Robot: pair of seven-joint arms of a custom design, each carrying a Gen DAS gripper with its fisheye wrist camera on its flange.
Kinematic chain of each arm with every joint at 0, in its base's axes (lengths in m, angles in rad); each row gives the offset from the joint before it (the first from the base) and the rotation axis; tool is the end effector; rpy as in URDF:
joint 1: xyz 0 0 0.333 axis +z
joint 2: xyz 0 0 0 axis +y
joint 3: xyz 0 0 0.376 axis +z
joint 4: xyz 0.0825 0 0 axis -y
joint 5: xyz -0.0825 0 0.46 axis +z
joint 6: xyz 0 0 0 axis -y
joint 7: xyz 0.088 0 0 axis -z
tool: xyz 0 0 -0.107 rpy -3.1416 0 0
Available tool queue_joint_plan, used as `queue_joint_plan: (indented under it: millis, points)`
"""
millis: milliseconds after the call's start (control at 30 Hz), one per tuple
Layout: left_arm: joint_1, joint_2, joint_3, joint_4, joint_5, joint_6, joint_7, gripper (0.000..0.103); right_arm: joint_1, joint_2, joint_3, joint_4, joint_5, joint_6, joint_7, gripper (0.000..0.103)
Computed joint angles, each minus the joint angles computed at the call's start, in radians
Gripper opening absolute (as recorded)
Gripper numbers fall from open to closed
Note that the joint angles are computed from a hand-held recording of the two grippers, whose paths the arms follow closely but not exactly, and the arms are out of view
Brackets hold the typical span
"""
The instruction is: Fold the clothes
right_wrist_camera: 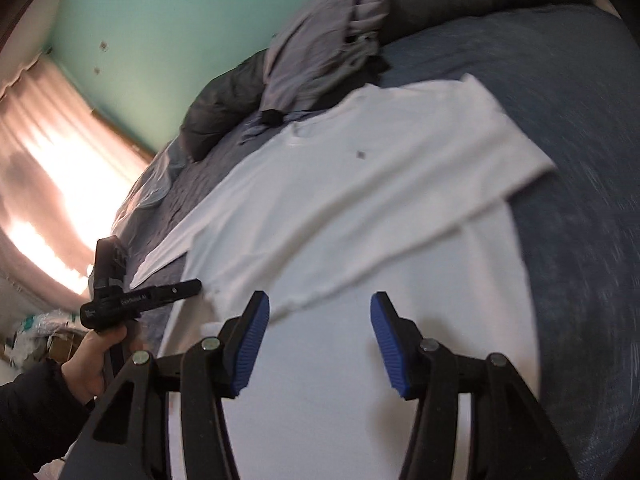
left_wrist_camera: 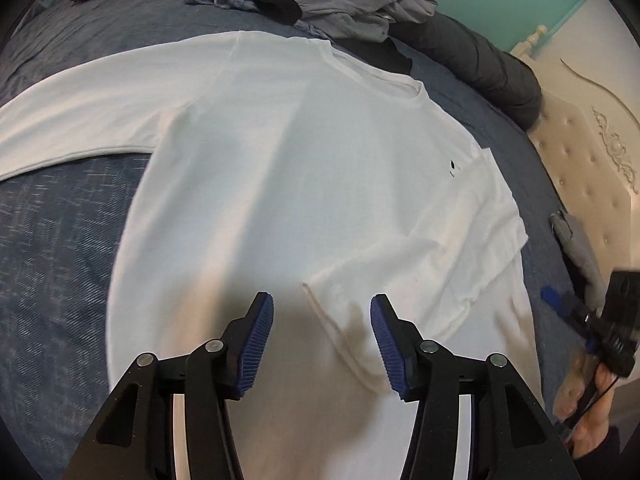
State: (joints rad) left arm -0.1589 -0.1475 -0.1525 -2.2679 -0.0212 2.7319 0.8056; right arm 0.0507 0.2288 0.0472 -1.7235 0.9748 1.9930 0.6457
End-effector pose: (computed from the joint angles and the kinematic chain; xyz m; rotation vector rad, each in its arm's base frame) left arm 0.5662 -0.1845 0.5090 -2.4320 1.5005 -0.8693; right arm 0.7174 0.1189 0.5082 -2.0083 1.0444 0.3575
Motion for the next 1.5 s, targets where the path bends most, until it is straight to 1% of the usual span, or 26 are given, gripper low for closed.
queue_joint_plan:
  millis: [33,167,200,233,267,300,333,400,500,667,700,800,900,1067,1167,1267,1433,1500]
  points:
    - [0.005,0.008,-0.004,0.006,0.019,-0.001,-0.015,0.055,-0.006,0.003,-0.003,-0.003,0.006,-0.001,-0.006,0.054]
    - [0.003,0.031,-0.007,0.021,0.032,0.014,0.002,0.054,-0.018,0.005,-0.007,-0.022,0.029,0.026,-0.031,0.054]
    - [0.002,0.034,-0.009,0.024,0.041,0.013,0.008,0.052,-0.02,0.004,-0.007,-0.028,0.037,0.035,-0.038,0.054]
    - [-0.001,0.035,-0.008,0.023,0.034,0.021,0.022,0.048,-0.022,0.004,-0.007,-0.029,0.04,0.037,-0.039,0.054]
    - [-0.003,0.038,-0.008,0.024,0.031,0.026,0.03,0.032,-0.024,0.005,-0.007,-0.03,0.044,0.039,-0.039,0.054]
    - [-0.001,0.039,-0.01,0.025,0.039,0.026,0.029,0.022,-0.025,0.006,-0.008,-0.031,0.048,0.042,-0.04,0.054]
    - [0.001,0.039,-0.012,0.026,0.052,0.025,0.024,0.018,-0.03,0.009,-0.006,-0.029,0.065,0.031,-0.04,0.054]
    - [-0.003,0.04,-0.012,0.029,0.048,0.02,0.045,0.004,-0.037,0.013,-0.004,-0.029,0.089,0.019,-0.046,0.054]
    - [-0.01,0.032,-0.011,0.03,0.035,0.018,0.077,0.003,-0.04,0.022,-0.005,-0.026,0.093,0.011,-0.041,0.054]
    - [-0.011,-0.013,-0.01,0.034,0.047,0.02,0.091,0.003,-0.043,0.021,-0.005,-0.026,0.105,0.048,-0.041,0.054]
    - [-0.01,-0.026,-0.008,0.035,0.052,0.017,0.09,0.003,-0.045,0.023,-0.005,-0.023,0.11,0.05,-0.042,0.054]
    - [-0.004,-0.073,-0.006,0.034,0.068,0.007,0.072,0.003,-0.06,0.037,-0.002,-0.007,0.151,0.021,-0.028,0.054]
    - [0.006,-0.122,-0.007,0.038,0.09,-0.007,0.039,0.003,-0.064,0.047,-0.002,0.004,0.146,0.015,-0.009,0.054]
    - [-0.007,-0.181,0.021,0.016,0.059,-0.045,0.039,0.003,-0.071,0.048,0.0,0.01,0.153,0.016,-0.012,0.054]
    - [-0.012,-0.171,0.042,0.008,0.023,-0.082,0.054,0.003,-0.072,0.05,0.001,0.013,0.155,0.019,-0.012,0.054]
    - [-0.006,-0.14,0.05,0.008,-0.008,-0.107,0.058,0.003,-0.074,0.05,0.001,0.013,0.156,0.019,-0.013,0.054]
    - [0.018,-0.11,0.047,-0.006,-0.037,-0.114,0.022,0.003,-0.076,0.055,0.002,0.018,0.16,0.019,-0.013,0.054]
    - [0.029,-0.101,0.043,-0.01,-0.031,-0.119,0.004,0.004,-0.077,0.058,0.003,0.021,0.159,0.018,-0.01,0.054]
